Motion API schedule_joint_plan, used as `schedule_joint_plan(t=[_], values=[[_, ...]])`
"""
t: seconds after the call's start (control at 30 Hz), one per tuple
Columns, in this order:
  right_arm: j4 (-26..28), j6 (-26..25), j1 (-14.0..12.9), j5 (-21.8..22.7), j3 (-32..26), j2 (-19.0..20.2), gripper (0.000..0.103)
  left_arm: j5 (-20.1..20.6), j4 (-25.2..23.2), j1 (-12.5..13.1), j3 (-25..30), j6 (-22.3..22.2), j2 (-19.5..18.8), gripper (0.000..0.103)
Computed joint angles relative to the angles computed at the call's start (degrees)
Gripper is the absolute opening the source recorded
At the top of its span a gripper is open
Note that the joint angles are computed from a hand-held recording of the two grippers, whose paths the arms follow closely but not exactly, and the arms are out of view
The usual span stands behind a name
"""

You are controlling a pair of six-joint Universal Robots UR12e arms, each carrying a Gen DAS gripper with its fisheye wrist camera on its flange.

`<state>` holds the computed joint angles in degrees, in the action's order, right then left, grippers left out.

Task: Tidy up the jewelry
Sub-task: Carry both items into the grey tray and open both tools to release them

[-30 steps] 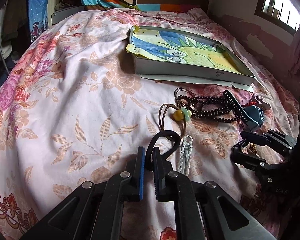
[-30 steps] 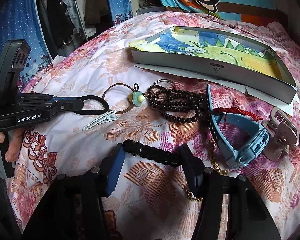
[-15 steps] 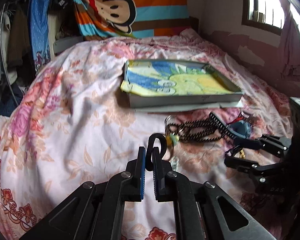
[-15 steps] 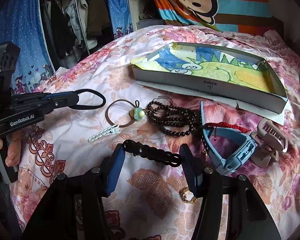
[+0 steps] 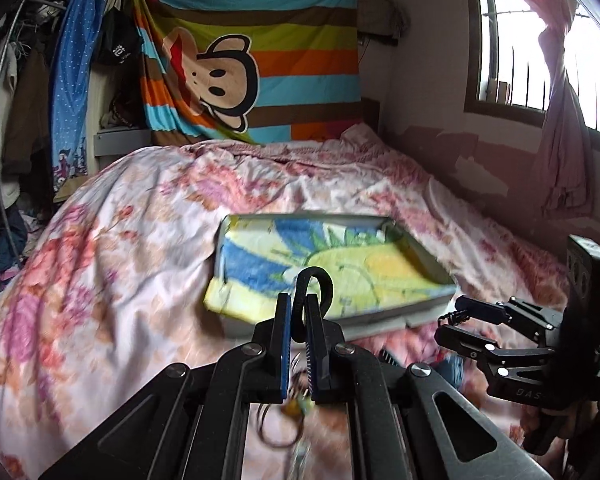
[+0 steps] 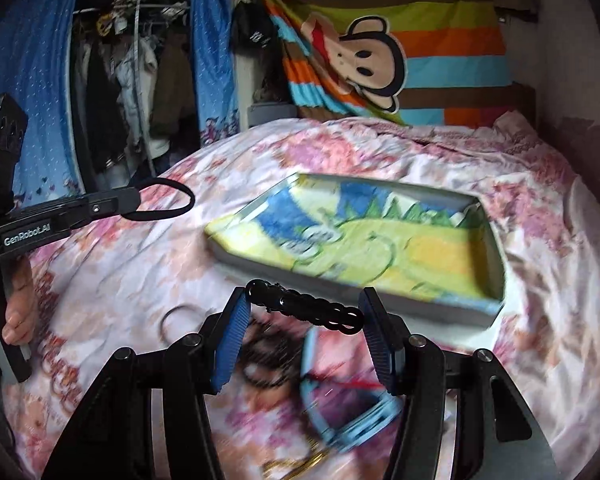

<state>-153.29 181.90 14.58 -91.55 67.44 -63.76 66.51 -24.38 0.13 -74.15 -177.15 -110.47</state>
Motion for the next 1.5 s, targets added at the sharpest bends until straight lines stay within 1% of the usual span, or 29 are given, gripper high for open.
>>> schedule_joint_plan(t=[0.07,0.13,0.17,0.2,0.3,0.4,0.43,0.53,0.57,0.67,0.77,0.8,0.83,0.87,0.9,0.93,0.97,1.0,1.03,1.07,1.13,1.17,1.23,1.27,1.3,1.37,1.43,1.5], values=[[0.16,0.75,-0.65,-0.86,-1.70,1.20,0.051,-0.22,-0.46,-0.60,3.22,-0.98,-2.40,0.006],[1.17,2.03,-1.35,-1.98,-3.52,2.65,0.051,1.25,-1.43,-1.58,6.14,-1.34,-4.69,0.006],[1.40,2.74,-1.59,-2.33,-4.03,3.17,0.051,1.96,-2.65,-2.07,7.86,-1.62,-6.01,0.006],[1.86,3.53,-1.89,-2.69,-4.71,3.82,0.051,2.52,-4.19,-2.44,9.32,-1.81,-7.05,0.006],[3.75,4.78,-2.32,-3.45,-6.20,5.29,0.051,4.64,-11.04,-3.54,14.01,-2.28,-10.40,0.006],[5.11,5.44,-2.59,-4.31,-6.71,6.14,0.051,4.73,-16.14,-3.95,16.58,-3.13,-12.40,0.006],[5.48,6.08,-2.77,-3.97,-6.86,6.32,0.051,4.86,-17.27,-4.08,16.90,-3.21,-12.71,0.006],[5.56,6.67,-2.96,-3.42,-7.04,6.61,0.051,5.29,-18.51,-4.38,16.60,-2.93,-12.84,0.007],[5.28,6.55,-2.95,-3.37,-6.87,6.57,0.051,5.80,-18.85,-4.47,16.43,-2.64,-12.72,0.007],[6.75,6.48,-2.79,-3.73,-7.35,6.75,0.052,7.34,-20.25,-4.65,16.71,-2.37,-12.70,0.009],[7.83,6.92,-2.65,-4.74,-7.53,6.69,0.053,6.48,-22.53,-4.23,17.50,-3.41,-12.79,0.011],[8.15,7.03,-2.63,-4.81,-7.32,6.39,0.056,6.33,-23.48,-4.11,17.74,-3.50,-12.75,0.013],[8.49,7.18,-2.61,-5.11,-7.26,6.19,0.059,6.79,-23.93,-4.11,17.69,-3.53,-12.56,0.017],[8.81,7.45,-2.50,-5.77,-7.34,6.05,0.064,7.06,-24.03,-4.05,17.72,-3.49,-12.50,0.022],[8.76,7.54,-2.56,-5.69,-7.26,5.87,0.065,7.25,-24.07,-4.01,17.49,-3.40,-12.22,0.024],[8.85,7.76,-2.56,-5.72,-7.21,5.64,0.065,7.33,-24.15,-3.96,17.33,-3.40,-11.98,0.031],[8.96,7.99,-2.54,-6.01,-7.13,5.39,0.065,7.31,-24.04,-3.88,17.05,-3.56,-11.68,0.042],[8.94,8.03,-2.48,-6.34,-6.98,5.10,0.067,7.17,-23.50,-3.74,16.53,-4.03,-11.23,0.051],[8.57,7.98,-2.35,-7.00,-6.68,4.74,0.069,7.10,-22.71,-3.58,16.09,-4.82,-10.86,0.068],[7.95,7.98,-2.16,-7.88,-6.25,4.30,0.072,6.95,-20.83,-3.35,15.17,-6.31,-10.23,0.077],[6.35,8.05,-1.87,-9.18,-5.08,3.27,0.074,6.17,-18.73,-2.89,14.06,-8.44,-9.27,0.078],[5.36,8.21,-1.74,-9.61,-4.40,2.70,0.076,5.73,-19.14,-2.70,14.09,-8.62,-8.95,0.079],[2.82,8.74,-1.34,-10.57,-2.75,1.38,0.081,6.26,-19.14,-2.58,13.56,-8.52,-8.02,0.080],[1.21,8.71,-1.17,-10.81,-1.88,0.77,0.088,6.61,-18.52,-2.56,12.95,-8.43,-7.43,0.085],[-1.00,8.33,-0.87,-11.26,-0.73,0.01,0.094,6.69,-17.42,-2.43,12.08,-8.41,-6.67,0.088],[-4.81,7.57,-0.29,-12.21,1.27,-1.29,0.095,6.89,-13.54,-2.11,9.42,-9.23,-4.75,0.098],[-8.18,7.02,0.36,-12.97,3.05,-2.46,0.096,6.59,-9.71,-1.65,6.85,-10.31,-3.01,0.102],[-12.11,6.10,1.12,-13.72,5.10,-3.66,0.101,6.75,-7.42,-1.26,4.70,-10.57,-1.31,0.103]])
